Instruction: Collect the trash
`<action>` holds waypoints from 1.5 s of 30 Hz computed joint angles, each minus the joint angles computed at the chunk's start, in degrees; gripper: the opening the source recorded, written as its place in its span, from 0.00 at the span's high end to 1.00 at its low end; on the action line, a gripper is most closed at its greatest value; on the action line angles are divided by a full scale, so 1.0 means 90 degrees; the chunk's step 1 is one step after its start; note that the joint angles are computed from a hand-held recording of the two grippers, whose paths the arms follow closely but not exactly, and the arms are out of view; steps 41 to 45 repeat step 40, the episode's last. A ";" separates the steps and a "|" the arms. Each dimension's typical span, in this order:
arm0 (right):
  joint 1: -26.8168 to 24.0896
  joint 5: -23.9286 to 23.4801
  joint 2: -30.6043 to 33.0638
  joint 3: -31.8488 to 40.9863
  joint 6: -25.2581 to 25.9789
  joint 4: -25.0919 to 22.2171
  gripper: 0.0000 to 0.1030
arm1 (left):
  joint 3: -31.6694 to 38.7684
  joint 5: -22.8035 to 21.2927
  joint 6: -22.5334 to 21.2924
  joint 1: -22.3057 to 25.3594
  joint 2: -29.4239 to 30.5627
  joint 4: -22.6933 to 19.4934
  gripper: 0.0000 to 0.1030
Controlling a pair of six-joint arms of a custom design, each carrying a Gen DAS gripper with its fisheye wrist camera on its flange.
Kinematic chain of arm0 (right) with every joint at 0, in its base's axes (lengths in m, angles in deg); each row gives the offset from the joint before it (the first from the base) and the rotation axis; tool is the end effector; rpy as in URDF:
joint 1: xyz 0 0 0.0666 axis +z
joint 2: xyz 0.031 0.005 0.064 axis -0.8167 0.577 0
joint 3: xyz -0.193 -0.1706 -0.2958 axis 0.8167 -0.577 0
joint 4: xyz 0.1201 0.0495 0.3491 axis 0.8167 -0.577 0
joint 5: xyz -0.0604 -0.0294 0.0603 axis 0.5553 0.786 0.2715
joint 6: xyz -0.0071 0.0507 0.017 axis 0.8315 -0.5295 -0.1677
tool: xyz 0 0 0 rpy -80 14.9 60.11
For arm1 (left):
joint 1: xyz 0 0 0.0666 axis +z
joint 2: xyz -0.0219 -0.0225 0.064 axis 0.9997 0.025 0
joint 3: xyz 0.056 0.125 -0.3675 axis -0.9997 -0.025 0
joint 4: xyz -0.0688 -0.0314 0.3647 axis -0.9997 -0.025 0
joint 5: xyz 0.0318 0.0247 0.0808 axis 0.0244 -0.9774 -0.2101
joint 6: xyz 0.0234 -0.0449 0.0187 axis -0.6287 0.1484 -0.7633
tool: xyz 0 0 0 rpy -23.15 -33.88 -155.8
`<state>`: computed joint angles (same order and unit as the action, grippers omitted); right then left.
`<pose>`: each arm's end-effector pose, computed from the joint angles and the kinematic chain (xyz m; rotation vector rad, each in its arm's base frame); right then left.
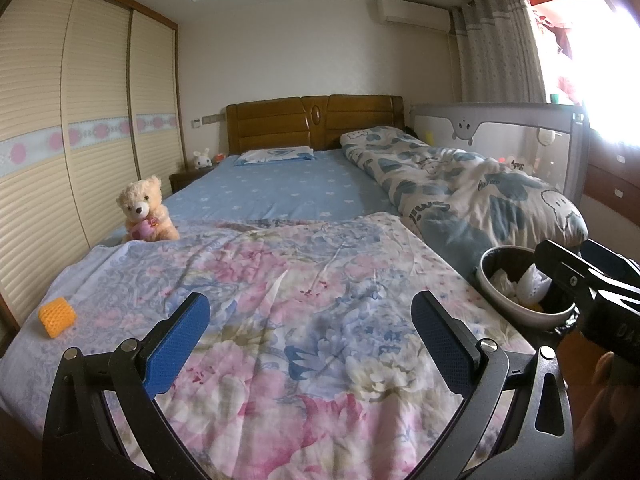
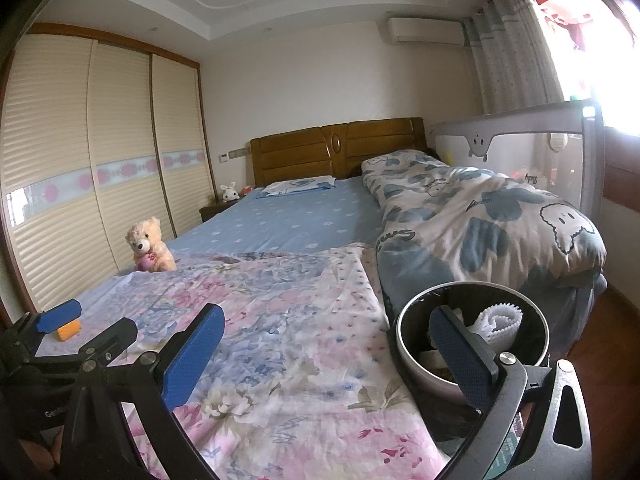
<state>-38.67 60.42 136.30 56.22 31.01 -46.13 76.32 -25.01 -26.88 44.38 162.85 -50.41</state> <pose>0.4411 0.1392 0.4319 -0.4961 1.8760 0.5168 0.3399 -0.2865 0.4335 -0.4644 1.9288 0.4111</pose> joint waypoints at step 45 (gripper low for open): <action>0.0066 -0.0020 0.0002 -0.0033 -0.0053 -0.0184 0.00 | -0.0189 0.0190 -0.0190 0.0109 -0.0005 0.0337 0.00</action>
